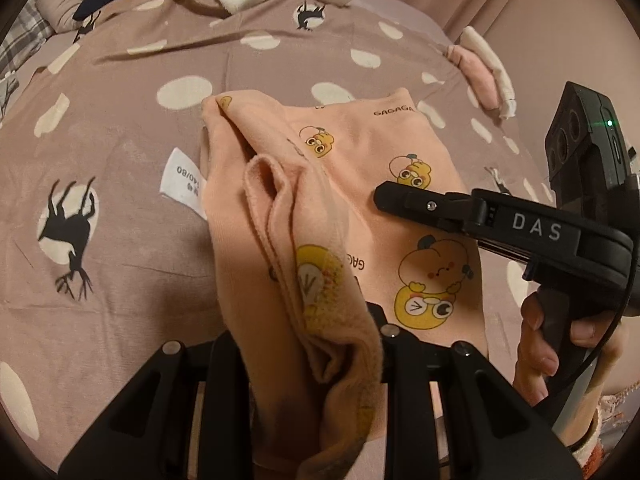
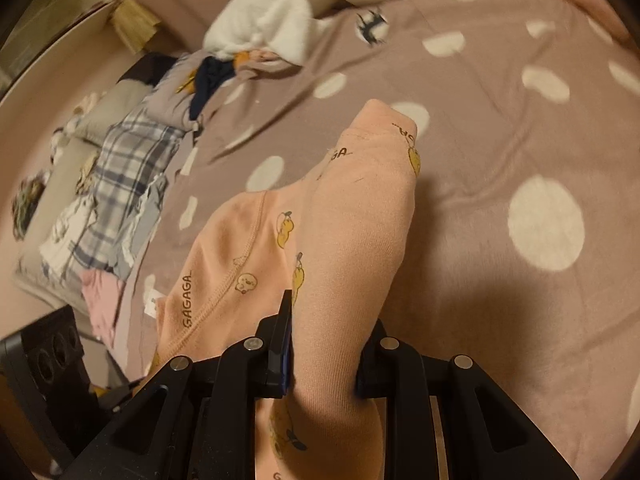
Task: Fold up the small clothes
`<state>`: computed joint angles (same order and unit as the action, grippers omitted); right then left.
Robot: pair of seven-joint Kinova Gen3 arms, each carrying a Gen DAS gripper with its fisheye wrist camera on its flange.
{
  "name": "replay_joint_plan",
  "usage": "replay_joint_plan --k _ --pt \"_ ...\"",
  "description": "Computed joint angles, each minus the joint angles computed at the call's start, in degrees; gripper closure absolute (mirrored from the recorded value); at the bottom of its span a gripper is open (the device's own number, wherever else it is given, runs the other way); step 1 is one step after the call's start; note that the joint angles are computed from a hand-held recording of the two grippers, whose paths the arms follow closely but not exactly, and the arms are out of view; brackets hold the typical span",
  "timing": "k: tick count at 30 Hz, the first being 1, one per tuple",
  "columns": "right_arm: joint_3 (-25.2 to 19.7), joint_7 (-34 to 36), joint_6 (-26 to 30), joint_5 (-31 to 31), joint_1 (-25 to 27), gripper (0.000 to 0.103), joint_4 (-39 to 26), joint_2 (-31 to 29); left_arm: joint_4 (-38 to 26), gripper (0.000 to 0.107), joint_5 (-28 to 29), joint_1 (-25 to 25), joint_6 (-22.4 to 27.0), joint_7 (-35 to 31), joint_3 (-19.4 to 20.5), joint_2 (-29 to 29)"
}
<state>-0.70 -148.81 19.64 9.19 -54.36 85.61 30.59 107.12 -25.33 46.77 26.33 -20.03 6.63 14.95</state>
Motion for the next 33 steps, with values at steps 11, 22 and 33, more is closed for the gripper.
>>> replay_joint_plan --k 11,22,33 --pt "-3.46 2.11 4.23 -3.55 3.27 0.078 -1.83 1.15 -1.61 0.065 -1.86 1.52 7.35 3.35 -0.23 0.46" --pt "4.27 -10.12 14.75 11.04 -6.47 0.053 -4.54 -0.75 0.15 0.049 -14.48 3.14 17.00 20.09 1.56 -4.78" --pt "-0.82 -11.88 11.19 19.32 -5.11 0.052 -0.78 -3.82 2.71 0.042 -17.14 -3.56 2.06 21.64 5.93 -6.67"
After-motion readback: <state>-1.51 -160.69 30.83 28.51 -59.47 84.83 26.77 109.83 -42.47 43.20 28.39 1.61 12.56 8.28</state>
